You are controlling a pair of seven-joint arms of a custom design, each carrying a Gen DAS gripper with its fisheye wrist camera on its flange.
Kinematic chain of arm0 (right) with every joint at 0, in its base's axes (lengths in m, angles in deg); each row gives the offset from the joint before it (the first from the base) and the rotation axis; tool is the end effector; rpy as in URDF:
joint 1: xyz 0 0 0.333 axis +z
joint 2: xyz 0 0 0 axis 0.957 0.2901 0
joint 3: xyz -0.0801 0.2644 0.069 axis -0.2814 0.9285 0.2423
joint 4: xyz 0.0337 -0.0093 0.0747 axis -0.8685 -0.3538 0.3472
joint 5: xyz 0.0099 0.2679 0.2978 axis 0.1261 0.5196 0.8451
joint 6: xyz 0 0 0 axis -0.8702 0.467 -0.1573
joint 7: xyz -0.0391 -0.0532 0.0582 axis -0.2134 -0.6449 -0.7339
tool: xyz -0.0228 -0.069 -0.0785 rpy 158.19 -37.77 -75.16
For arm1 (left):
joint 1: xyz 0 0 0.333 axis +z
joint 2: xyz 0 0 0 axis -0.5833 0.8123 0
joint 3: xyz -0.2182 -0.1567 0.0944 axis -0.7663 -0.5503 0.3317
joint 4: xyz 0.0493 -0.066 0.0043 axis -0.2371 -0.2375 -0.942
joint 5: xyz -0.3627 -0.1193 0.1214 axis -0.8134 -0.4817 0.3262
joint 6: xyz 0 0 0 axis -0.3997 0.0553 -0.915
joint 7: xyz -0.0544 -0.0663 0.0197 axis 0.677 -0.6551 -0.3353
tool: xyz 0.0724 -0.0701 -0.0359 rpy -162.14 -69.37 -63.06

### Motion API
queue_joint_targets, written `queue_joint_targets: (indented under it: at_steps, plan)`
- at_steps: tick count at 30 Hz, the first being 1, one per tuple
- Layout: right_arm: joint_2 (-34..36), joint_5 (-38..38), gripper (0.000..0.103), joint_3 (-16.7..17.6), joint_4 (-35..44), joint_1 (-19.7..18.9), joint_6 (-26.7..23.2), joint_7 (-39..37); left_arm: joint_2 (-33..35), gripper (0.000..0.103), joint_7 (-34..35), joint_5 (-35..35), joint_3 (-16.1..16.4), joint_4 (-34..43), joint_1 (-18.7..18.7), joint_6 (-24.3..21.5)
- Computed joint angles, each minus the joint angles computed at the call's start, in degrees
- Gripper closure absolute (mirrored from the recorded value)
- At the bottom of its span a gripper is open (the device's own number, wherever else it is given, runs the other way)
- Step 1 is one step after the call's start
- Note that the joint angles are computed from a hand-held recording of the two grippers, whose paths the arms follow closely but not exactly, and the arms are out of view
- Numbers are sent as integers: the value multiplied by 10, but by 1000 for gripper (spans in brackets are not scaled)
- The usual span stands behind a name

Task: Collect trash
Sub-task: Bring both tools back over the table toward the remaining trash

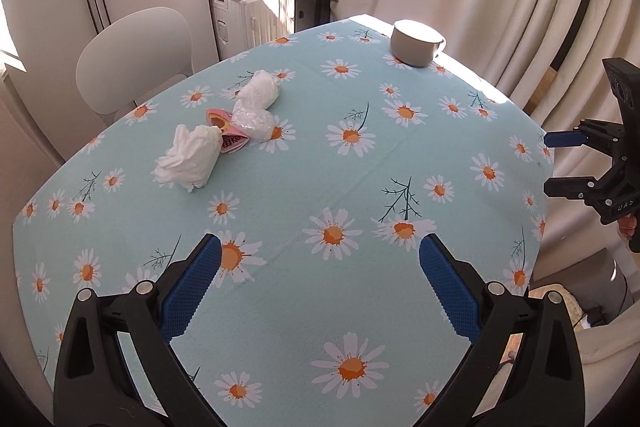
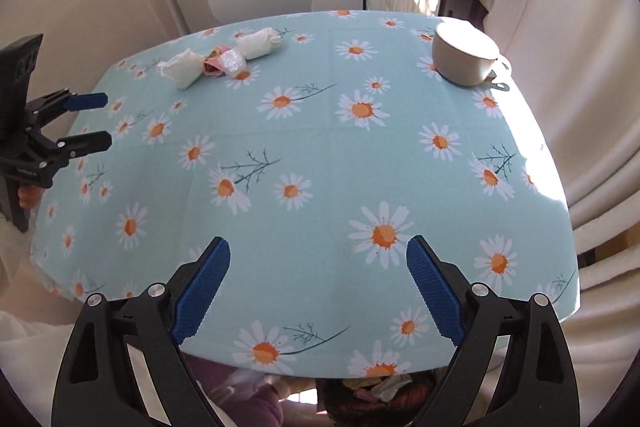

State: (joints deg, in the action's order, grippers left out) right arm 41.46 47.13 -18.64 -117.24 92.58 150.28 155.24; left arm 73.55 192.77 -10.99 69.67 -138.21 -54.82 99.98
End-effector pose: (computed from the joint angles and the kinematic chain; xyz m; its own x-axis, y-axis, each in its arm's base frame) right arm 0.3517 0.1477 0.3613 0.0956 -0.9932 -0.0664 -0.8697 -0.0509 -0.4909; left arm 0.4658 -0.2997 0.3400 -0.6665 -0.7434 0.0558 -0.6291 0.5207 -0.5771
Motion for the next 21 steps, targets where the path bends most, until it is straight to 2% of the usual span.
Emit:
queue_joint_targets:
  at_steps: [3, 5, 9, 15, 21]
  plan:
    - [65, 2, 18, -8, 45, 7, 23, -21, 11, 6, -6, 3, 8, 10, 9, 6]
    - [106, -2, 21, -4, 75, 5, 34, -31, 17, 6, 4, -17, 7, 19, 20, 3]
    - [182, 22, 26, -18, 135, 20, 52, -71, 32, 6, -14, -12, 14, 29, 34, 9]
    - [293, 72, 31, -9, 240, 19, 48, -138, 60, 6, -25, 10, 20, 52, 57, 4]
    - [387, 68, 31, 20, 339, -8, 32, -158, 94, 6, -23, 32, 24, 83, 75, -5]
